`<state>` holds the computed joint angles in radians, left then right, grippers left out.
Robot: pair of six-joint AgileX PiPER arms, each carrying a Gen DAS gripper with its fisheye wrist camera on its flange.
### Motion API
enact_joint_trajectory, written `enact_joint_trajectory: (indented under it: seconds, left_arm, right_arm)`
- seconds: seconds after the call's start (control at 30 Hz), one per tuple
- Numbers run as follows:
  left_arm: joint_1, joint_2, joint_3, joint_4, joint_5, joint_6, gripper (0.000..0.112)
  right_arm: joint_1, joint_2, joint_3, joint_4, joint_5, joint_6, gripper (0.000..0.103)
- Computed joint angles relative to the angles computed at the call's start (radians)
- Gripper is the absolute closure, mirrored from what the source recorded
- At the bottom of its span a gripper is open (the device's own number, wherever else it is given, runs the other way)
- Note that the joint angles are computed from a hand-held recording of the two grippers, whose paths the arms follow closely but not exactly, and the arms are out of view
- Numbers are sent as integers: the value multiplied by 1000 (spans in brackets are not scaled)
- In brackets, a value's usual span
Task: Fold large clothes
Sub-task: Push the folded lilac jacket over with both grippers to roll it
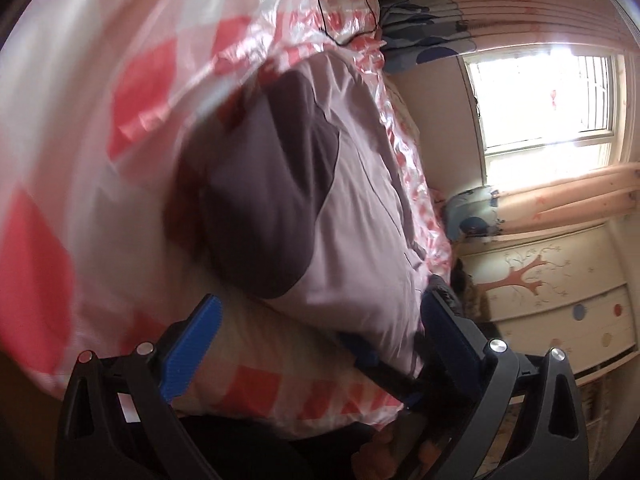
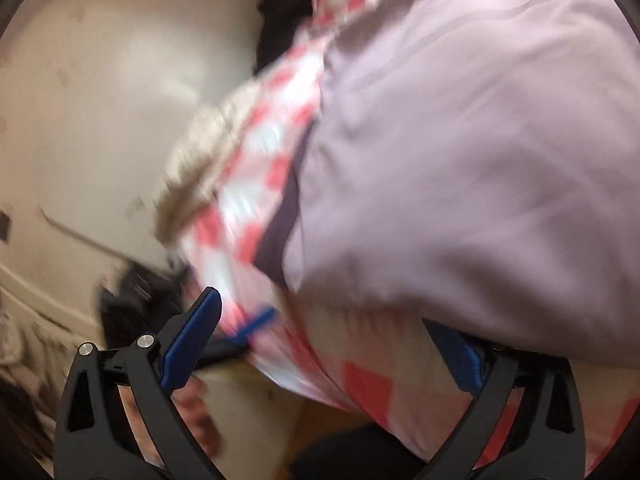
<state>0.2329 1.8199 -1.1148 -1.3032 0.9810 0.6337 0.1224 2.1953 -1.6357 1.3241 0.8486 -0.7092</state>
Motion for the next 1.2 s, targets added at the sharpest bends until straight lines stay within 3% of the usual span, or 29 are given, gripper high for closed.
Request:
enact_joint_trajectory:
  seconds: [0.17,0.37,0.43,0.53,0.63,0.73,0.8,0.97,1.07,1.2]
  left_arm:
    - [-57,96,-57,-80,-11,-5,17]
    - [-171,242,-250,28,-132,-192,17]
    - [-189,245,-267,51,-186,-237,17]
    - [-199,231,-255,21,-228,-215,17]
    - [-212,214,-235,34,-268,-178,17]
    - [-216,210,-242,59,-281,-212,17]
    - [-211,208,-258,59,-267,-258,17]
    - [-207,218,-326,133,-229,-358,17]
    - [-203,232,-326,141,-223,-354,17]
    - [-191,241,-291,99,-237,-328,17]
  right_arm:
    - [-10,15,-61,-2,22,46,6]
    - [-45,1,-41,-14,97,20,6]
    - [-88,-71,40,-56,120,-29,6]
    - [-242,-246,250,-126,87,-86,6]
    - [-464,-305,361,-170,94,-71,6]
    - [-686,-226,340,-169,161,-15,6]
    - [-760,-141,276,-153,220,13,6]
    - [-760,-22,168,-40,291,-11,6]
    - [-750,-60,204,36,261,-88,6]
    - [-734,-5,134,-51,223,12,6]
